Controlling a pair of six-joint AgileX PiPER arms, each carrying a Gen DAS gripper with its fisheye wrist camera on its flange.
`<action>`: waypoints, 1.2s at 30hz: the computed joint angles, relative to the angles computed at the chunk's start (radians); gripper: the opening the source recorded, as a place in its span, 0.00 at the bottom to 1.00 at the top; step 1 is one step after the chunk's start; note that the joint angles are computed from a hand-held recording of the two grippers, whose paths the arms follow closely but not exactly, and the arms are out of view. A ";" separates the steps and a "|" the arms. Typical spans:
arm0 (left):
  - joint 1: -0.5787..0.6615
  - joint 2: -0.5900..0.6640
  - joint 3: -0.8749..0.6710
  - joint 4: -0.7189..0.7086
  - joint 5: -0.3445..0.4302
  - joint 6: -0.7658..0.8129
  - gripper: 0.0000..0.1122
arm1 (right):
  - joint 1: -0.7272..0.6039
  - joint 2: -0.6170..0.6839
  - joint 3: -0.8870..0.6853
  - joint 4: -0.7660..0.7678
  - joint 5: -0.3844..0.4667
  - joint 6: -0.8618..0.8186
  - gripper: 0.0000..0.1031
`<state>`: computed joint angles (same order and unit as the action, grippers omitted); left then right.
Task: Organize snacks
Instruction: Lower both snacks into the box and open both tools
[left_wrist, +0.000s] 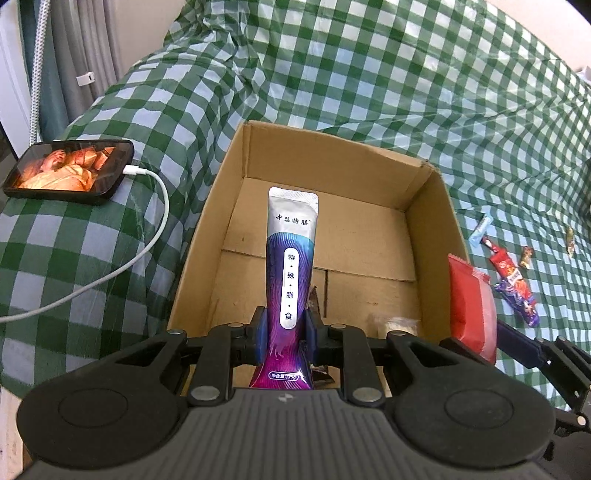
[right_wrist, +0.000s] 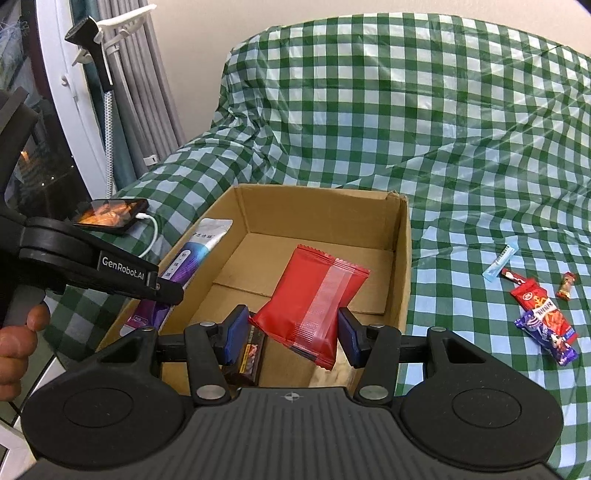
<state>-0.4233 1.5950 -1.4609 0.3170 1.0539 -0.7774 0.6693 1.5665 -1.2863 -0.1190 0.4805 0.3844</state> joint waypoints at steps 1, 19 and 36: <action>0.008 0.012 -0.005 -0.004 -0.003 0.006 0.21 | -0.004 0.013 -0.009 0.006 -0.001 -0.005 0.52; 0.075 0.154 -0.058 -0.040 -0.035 0.031 0.71 | -0.048 0.151 -0.096 0.044 -0.008 -0.060 0.53; -0.099 -0.058 0.158 0.065 0.074 -0.144 0.92 | 0.022 0.009 0.001 0.010 0.133 0.003 0.91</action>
